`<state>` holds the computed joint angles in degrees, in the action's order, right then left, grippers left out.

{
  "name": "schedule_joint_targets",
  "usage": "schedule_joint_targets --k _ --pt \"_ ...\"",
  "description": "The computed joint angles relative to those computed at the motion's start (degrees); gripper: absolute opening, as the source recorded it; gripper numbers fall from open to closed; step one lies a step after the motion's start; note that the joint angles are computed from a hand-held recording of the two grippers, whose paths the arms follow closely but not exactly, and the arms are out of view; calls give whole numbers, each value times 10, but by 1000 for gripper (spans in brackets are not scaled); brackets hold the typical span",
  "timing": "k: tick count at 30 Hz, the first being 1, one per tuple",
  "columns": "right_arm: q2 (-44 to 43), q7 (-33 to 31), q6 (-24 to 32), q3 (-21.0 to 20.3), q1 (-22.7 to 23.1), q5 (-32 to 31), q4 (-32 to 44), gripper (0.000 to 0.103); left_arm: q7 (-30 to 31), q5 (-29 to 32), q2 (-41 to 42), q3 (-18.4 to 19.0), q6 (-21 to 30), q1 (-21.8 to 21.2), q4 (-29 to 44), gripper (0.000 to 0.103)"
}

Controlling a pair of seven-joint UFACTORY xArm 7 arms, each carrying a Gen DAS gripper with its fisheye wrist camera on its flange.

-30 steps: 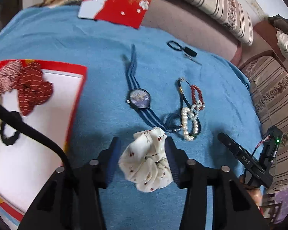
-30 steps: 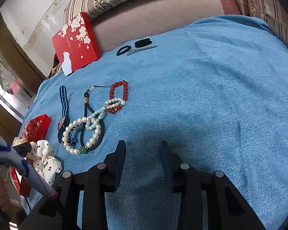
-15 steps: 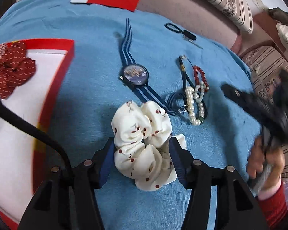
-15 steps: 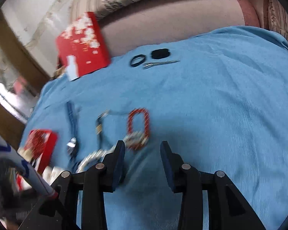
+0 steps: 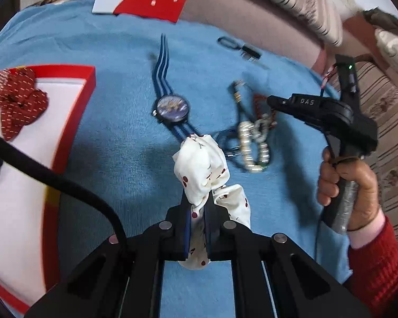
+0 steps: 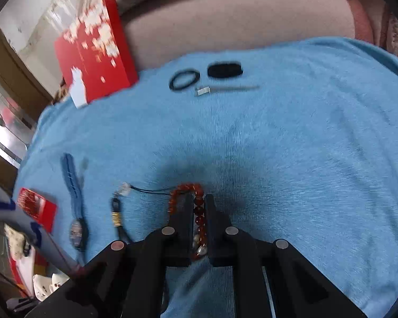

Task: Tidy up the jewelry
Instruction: 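Carry the white scrunchie toward the box with left tool while right tool grasps red bead bracelet, then lower the scrunchie into the box with left tool while right tool drops red bracelet there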

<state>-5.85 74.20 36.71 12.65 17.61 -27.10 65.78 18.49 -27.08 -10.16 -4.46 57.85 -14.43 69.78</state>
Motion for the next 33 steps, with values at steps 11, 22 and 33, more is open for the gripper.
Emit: schedule_joint_targets --k 11,22,33 --pt "-102 15 123 70 -5 -53 48 8 29 -12 -129 49 29 25 -21 8" --pt "-16 -10 183 133 44 -99 206 8 22 39 -142 100 44 81 -24 8" --pt "271 -74 212 107 182 -134 492 8 19 32 -46 119 61 144 11 8"
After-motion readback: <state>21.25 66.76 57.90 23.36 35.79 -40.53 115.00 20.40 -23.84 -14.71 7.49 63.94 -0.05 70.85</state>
